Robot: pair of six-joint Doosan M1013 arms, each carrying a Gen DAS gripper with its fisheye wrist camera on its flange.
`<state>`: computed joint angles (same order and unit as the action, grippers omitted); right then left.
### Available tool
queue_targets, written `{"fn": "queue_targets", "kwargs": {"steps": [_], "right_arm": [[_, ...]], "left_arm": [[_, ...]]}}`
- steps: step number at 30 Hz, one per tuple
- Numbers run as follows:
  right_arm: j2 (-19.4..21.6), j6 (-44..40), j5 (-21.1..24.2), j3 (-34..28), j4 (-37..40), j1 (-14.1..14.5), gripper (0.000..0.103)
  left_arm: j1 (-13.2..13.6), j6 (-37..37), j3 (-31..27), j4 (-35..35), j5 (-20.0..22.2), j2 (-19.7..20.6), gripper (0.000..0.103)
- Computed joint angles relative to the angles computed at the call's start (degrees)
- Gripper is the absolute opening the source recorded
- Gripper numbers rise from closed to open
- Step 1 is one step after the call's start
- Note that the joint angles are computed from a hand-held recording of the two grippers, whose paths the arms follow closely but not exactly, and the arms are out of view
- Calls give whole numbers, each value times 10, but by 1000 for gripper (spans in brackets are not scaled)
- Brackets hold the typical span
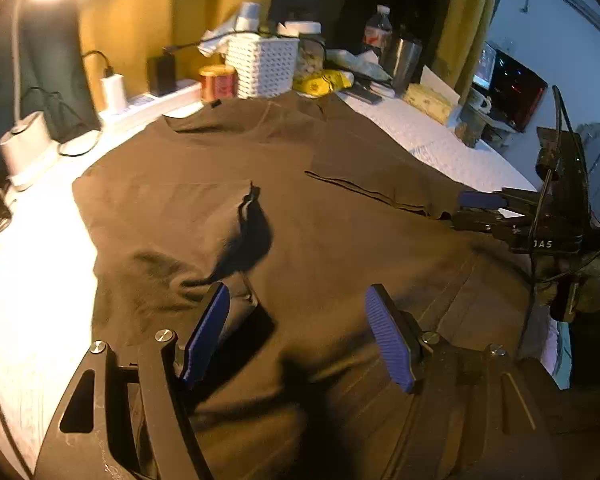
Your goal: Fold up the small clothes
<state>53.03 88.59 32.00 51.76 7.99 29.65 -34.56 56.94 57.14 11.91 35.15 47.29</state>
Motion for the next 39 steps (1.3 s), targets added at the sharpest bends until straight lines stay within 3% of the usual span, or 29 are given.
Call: {"fn": "queue_targets", "kwargs": {"steps": [7,14,22,28,30,34,36,39], "right_arm": [[-38,53,-44,68,-55,2,63],[-66,124,-60,124,-123,5,63],[-87,255,-75,170,-236,-2,63],[-83,247,-70,172,-241,-2,63],[-82,230,-75,171,-234,-1,52],[-74,247,-64,162,-268,5,48],[-74,252,-65,163,-276,6,29],[-75,255,-65,165,-287,9,14]], "left_arm": [[-17,-121,55,102,-22,-30,70],[-32,-255,111,200,-30,-58,70],[-47,-408,167,313,31,-85,70],[-53,-477,210,339,60,-102,70],[-55,-492,223,342,64,-107,70],[-61,-523,243,360,73,-116,70],[-63,-531,248,366,82,-118,67],[-65,-548,253,372,106,-119,62]]}}
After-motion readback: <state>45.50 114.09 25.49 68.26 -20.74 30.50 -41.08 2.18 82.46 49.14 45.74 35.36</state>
